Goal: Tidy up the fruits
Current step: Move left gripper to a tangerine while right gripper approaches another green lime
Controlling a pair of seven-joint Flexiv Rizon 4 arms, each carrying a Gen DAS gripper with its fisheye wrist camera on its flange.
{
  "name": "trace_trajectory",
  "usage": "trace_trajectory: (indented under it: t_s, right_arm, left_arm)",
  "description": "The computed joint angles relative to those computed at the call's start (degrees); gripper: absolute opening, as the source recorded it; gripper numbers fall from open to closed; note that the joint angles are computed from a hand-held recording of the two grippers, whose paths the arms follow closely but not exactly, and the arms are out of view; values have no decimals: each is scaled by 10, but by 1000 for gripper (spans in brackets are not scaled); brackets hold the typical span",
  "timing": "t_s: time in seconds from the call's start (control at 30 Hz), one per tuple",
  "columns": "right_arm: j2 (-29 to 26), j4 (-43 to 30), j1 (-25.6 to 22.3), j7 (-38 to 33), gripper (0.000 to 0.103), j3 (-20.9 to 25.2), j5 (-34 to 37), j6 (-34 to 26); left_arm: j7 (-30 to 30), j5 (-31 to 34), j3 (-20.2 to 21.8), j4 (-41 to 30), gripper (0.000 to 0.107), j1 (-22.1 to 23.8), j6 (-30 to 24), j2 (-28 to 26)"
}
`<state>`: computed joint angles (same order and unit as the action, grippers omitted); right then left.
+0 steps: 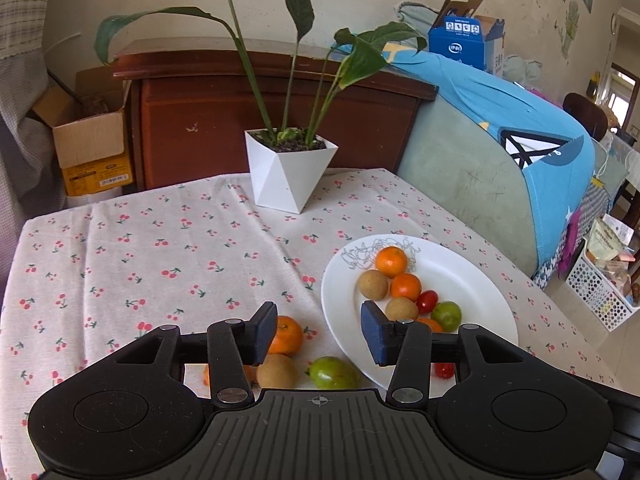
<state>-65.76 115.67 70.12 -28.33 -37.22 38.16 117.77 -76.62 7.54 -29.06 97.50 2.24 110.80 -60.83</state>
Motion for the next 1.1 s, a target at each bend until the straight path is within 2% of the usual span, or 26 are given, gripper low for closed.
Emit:
trace_trajectory:
  t_s: [0.2,0.5,0.77,1.0,1.1]
  right_arm:
    - [1,-4,3,-22,34,2,-11,10]
    - [22,-29,-27,-95,34,51,-23,32]
    - [24,-63,-50,-152,34,85,-25,27]
    - [13,-88,-59,-149,34,87,-17,2]
    - [6,-95,-57,-134,36,80,-16,-9]
  left_arm:
    - [-18,-7,14,18,47,8,14,15]
    - [-41,-10,43,48,47,15,21,36]
    - [-44,-15,56,58,47,22,14,38]
    - [-32,-8,49,52,47,31,8,25]
    - [-20,3,33,48,47,44,-2,15]
